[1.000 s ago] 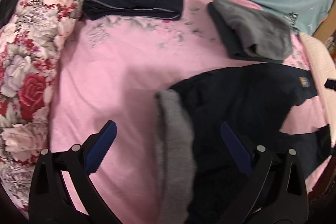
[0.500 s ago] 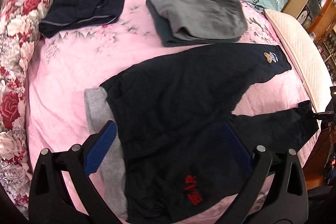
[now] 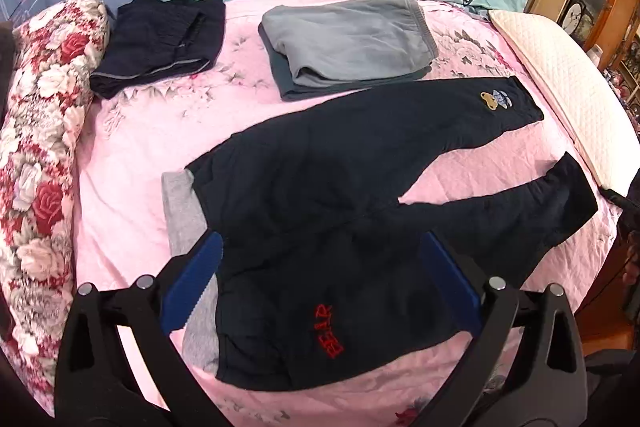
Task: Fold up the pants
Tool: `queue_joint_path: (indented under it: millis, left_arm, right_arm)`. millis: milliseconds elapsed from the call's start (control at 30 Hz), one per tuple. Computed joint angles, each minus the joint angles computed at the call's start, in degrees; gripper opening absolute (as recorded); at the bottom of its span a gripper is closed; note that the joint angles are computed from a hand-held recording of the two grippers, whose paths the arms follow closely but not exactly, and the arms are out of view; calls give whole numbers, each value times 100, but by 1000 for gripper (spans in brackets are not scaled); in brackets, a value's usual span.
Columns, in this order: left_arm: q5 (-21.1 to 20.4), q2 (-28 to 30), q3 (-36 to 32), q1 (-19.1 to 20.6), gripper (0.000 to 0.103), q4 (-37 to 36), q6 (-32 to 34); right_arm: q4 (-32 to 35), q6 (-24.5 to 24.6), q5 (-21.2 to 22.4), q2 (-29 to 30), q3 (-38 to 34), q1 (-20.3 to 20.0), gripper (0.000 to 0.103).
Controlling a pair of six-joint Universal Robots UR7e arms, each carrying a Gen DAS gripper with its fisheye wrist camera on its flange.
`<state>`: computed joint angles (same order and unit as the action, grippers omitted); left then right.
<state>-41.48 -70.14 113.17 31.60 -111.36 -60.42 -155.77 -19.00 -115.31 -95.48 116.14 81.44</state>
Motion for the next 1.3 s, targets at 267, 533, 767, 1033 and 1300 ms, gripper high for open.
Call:
queue_joint_path:
  millis: [267,533,767,1033,1300]
  left_arm:
    - [-88,117,-122,-125,101,386,-519]
    - [5,282,-351,-249,101,668,-607]
    - [-80,310,-401,-253,101,923,-763]
    - [33,50,-86,-217,101,1402,-1314]
    - [-576,-22,749,234,101,790,-1354]
  right_arm:
    - [2216,2540,2596,248,-743,-1437,51]
    - [1295,2186,1905,243,-704,-989,12]
    - [-707,-172,-1422,1024,-462,9,18]
    - [-250,-295,-5,413,-91,311,29]
    - [802,189,190,403,-299,-349,21]
